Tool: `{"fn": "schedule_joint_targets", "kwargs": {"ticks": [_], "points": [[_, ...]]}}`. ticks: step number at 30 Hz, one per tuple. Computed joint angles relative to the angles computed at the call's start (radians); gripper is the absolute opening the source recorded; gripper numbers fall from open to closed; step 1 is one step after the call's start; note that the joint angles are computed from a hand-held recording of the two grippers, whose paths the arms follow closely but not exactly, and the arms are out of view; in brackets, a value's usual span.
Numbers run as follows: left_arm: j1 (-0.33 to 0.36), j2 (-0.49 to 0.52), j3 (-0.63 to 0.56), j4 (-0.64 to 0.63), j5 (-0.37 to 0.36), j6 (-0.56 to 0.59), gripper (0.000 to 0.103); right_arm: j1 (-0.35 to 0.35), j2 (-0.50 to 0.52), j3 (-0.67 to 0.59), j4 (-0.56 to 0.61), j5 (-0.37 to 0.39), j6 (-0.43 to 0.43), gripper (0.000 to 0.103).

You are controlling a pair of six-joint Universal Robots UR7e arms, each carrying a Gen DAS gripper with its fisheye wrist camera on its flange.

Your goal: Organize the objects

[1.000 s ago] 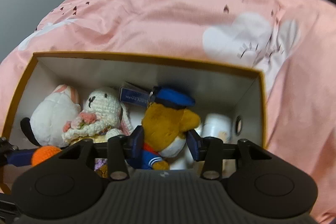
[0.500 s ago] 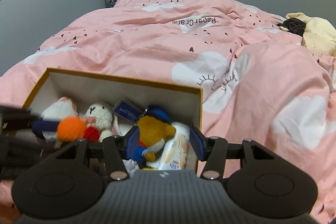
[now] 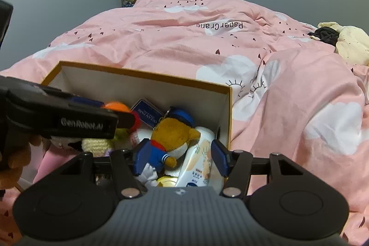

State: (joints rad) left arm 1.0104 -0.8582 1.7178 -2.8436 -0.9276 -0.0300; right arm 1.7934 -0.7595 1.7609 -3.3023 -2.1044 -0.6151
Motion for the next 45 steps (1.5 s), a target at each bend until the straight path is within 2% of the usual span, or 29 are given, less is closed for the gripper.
{"fn": "schedule_joint_targets", "kwargs": {"ticks": [2, 7, 14, 19, 23, 26, 32, 35, 39, 42, 45], "points": [[-0.002, -0.003, 0.006, -0.018, -0.002, -0.002, 0.071, 0.000, 0.000, 0.004, -0.004, 0.002, -0.001, 0.060], [-0.015, -0.034, 0.032, -0.018, -0.004, -0.032, 0.071, 0.005, -0.017, 0.033, -0.039, 0.022, -0.013, 0.060], [-0.073, -0.119, 0.140, -0.118, 0.030, -0.004, 0.071, 0.009, -0.066, 0.115, -0.178, 0.082, 0.003, 0.065], [-0.148, -0.182, 0.251, -0.214, 0.116, 0.015, 0.075, 0.029, -0.094, 0.187, -0.331, 0.115, -0.001, 0.072], [-0.199, -0.206, 0.329, -0.305, 0.195, 0.048, 0.079, 0.030, -0.117, 0.260, -0.441, 0.190, 0.001, 0.079], [-0.233, -0.211, 0.377, -0.378, 0.275, 0.034, 0.081, 0.043, -0.120, 0.296, -0.483, 0.182, -0.003, 0.081], [-0.234, -0.282, 0.424, -0.177, 0.295, -0.142, 0.084, 0.058, -0.127, 0.353, -0.499, 0.165, -0.003, 0.086], [-0.240, -0.301, 0.450, -0.111, 0.320, -0.217, 0.084, 0.069, -0.118, 0.370, -0.505, 0.122, 0.003, 0.087], [-0.257, -0.320, 0.474, 0.007, 0.363, -0.316, 0.084, 0.071, -0.121, 0.403, -0.492, 0.094, 0.058, 0.088], [-0.260, -0.341, 0.499, 0.049, 0.345, -0.376, 0.084, 0.062, -0.129, 0.439, -0.485, 0.110, 0.103, 0.089], [-0.262, -0.350, 0.527, 0.044, 0.333, -0.405, 0.084, 0.067, -0.108, 0.456, -0.513, 0.071, 0.096, 0.089]]}}
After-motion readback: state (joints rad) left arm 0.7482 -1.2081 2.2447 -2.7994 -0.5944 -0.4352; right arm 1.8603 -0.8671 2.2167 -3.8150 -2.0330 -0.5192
